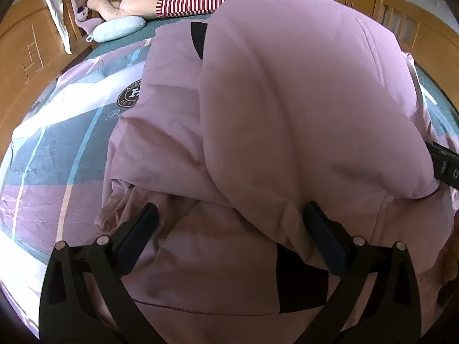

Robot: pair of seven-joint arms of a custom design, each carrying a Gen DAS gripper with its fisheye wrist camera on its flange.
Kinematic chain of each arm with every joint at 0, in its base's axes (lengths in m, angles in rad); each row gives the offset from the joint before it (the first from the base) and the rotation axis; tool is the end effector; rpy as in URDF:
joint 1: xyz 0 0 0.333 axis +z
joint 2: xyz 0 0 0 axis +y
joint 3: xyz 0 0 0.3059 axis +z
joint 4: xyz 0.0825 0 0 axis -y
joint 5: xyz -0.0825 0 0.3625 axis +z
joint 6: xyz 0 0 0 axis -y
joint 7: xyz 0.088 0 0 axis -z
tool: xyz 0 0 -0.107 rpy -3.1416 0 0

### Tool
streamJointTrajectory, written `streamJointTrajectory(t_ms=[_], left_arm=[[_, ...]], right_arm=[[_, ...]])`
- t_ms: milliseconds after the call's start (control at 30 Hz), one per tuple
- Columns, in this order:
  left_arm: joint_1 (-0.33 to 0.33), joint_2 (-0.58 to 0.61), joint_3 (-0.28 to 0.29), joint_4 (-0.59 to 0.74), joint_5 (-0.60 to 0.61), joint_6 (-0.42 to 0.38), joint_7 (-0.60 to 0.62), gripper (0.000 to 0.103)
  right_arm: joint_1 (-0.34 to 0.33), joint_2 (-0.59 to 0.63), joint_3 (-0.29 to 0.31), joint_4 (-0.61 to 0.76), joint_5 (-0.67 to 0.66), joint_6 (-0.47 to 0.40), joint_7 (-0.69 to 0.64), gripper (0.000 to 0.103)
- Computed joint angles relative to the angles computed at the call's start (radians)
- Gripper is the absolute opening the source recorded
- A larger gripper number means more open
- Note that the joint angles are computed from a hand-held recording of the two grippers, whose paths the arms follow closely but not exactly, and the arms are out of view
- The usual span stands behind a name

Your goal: Fold large clothes

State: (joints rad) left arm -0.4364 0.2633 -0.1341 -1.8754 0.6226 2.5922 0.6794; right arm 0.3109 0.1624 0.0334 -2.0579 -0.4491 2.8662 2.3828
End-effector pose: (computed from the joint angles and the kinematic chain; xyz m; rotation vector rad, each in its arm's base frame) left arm 0.5301 -0.3463 0.4226 -1.7540 1.9934 -0.5759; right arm 0.5577 0.2248 0.4313 -1.7190 1.8570 -0.4942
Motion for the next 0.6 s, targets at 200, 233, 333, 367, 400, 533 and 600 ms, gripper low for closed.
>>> streamJointTrajectory(t_ms=[200, 233, 333, 367, 400, 533, 600], left_arm=[[-0.013, -0.004, 0.007, -0.007, 0.059, -0.002, -0.054, 0.101], [-0.012, -0.002, 0.006, -0.006, 0.059, -0.004, -0.054, 0.101], [-0.015, -0.001, 0.006, -0.005, 0.074, -0.007, -0.068, 0.101], [-0.014, -0.001, 0.006, -0.004, 0.077, -0.007, -0.070, 0.101], [-0.015, 0.001, 0.004, 0.001, 0.075, -0.016, -0.070, 0.101], [-0.010, 0.003, -0.001, 0.002, 0.058, -0.027, -0.057, 0.101], [-0.011, 0.005, -0.001, 0.005, 0.059, -0.030, -0.057, 0.101]], right_arm=[[0.045, -0.041, -0.064, -0.019, -0.365, 0.097, 0.330, 0.076], [0.073, -0.050, -0.112, -0.017, -0.515, 0.157, 0.471, 0.076], [0.080, -0.039, -0.097, 0.012, -0.564, 0.080, 0.473, 0.085], [0.033, -0.013, -0.024, 0.031, -0.440, -0.009, 0.342, 0.086], [0.006, 0.022, 0.014, 0.048, -0.315, -0.045, 0.228, 0.092], [0.039, 0.033, -0.020, 0.044, -0.284, -0.021, 0.202, 0.097], [0.047, 0.037, -0.025, 0.046, -0.288, -0.023, 0.203, 0.099]])
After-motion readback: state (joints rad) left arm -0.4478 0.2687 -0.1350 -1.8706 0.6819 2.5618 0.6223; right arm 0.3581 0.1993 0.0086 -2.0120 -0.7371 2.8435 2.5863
